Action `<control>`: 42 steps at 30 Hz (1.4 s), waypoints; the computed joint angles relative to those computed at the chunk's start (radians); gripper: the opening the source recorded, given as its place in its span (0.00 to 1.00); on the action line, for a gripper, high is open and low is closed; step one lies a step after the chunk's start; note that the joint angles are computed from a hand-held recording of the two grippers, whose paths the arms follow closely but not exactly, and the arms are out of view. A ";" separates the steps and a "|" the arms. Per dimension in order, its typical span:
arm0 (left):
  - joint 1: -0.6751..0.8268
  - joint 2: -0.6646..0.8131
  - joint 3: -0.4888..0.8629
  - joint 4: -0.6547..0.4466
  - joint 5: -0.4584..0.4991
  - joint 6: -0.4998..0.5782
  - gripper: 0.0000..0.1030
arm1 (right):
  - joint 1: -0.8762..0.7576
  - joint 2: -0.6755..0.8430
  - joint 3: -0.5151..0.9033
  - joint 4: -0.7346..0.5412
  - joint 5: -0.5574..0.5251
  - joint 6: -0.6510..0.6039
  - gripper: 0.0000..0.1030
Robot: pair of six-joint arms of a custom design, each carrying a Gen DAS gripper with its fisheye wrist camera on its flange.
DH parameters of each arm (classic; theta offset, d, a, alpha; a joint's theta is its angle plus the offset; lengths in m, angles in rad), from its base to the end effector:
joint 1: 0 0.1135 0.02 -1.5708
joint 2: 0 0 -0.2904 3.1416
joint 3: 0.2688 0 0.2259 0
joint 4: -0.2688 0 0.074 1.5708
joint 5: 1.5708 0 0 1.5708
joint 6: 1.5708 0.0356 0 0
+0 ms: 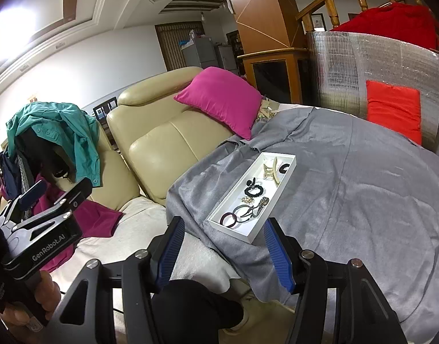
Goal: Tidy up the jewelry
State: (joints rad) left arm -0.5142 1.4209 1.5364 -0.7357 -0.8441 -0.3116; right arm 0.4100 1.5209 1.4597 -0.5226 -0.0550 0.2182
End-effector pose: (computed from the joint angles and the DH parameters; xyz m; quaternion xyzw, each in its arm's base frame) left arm 0.2443 -0.1074 0.4286 -0.1045 0.8259 0.1661 0.5285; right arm 0.2908 0.1285 0.3897 -0.0973 0.8751 0.1693 0.4429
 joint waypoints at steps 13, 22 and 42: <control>0.005 0.008 -0.005 -0.005 0.009 -0.002 0.97 | 0.006 0.008 -0.006 0.012 0.001 0.015 0.60; 0.005 0.004 -0.013 -0.001 0.005 -0.007 0.97 | 0.013 0.014 0.005 0.013 0.017 0.015 0.60; 0.027 0.036 0.025 -0.033 0.002 -0.029 0.97 | 0.007 0.083 0.095 -0.014 0.005 -0.002 0.61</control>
